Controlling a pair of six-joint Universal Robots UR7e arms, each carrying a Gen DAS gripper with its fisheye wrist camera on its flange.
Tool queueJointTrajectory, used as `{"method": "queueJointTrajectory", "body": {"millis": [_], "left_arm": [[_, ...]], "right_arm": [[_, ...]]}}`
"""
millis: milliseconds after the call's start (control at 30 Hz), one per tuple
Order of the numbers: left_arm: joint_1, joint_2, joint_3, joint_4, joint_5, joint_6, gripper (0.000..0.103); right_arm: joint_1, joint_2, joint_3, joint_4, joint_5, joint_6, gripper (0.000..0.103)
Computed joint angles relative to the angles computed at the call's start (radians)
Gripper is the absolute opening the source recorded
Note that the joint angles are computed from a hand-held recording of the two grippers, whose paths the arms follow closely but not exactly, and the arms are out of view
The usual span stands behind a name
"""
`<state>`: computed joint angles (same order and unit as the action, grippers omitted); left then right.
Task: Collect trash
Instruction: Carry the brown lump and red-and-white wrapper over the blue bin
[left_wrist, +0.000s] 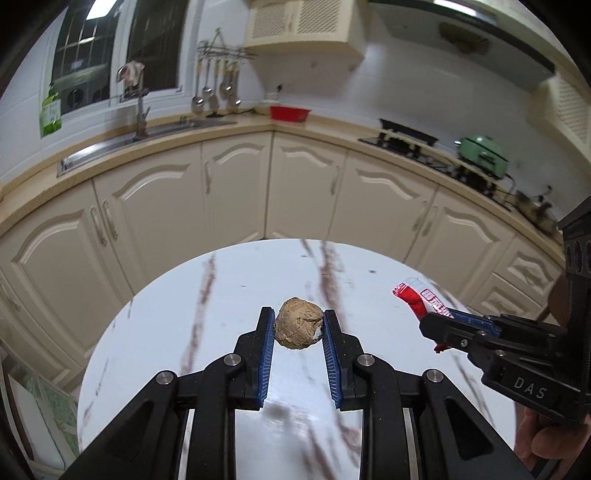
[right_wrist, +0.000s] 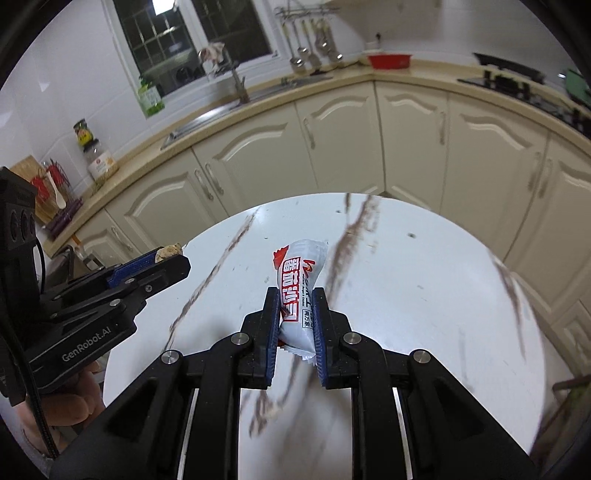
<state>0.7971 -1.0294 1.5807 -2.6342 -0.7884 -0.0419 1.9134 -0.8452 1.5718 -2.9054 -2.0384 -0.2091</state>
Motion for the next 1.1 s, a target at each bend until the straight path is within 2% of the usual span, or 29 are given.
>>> {"method": "queueJointTrajectory", "body": {"millis": [300,600,767,900,1000,1100], "left_arm": [[-0.177,-0.067,0.185,-0.040,-0.043,-0.012,0.022],[-0.290,-0.038,0.242,-0.079,-0.161,-0.004,0.022],[-0.304,0.003,0.245,-0.128,-0.256,0.032,0.022],[-0.272,0.066,0.204,-0.101,-0.341,0.066,0.022],[-0.252,0.118,0.168,-0.035,-0.395,0.067,0.022],[-0.238,0.173,0.136,0.030,-0.427,0.071,0.022]], "right_arm": [[0.009,-0.274,0.324,-0.215,-0.069,0.054,0.016],[-0.017,-0.539,0.573,-0.344,-0.177,0.124,0.016],[-0.033,-0.668,0.668,-0.389,-0.255,0.141,0.016],[-0.083,-0.769,0.730,-0.372,-0.283,0.158,0.016],[-0.157,-0.823,0.767,-0.339,-0.266,0.178,0.016],[-0.257,-0.869,0.804,-0.306,-0.205,0.204,0.016]]}}
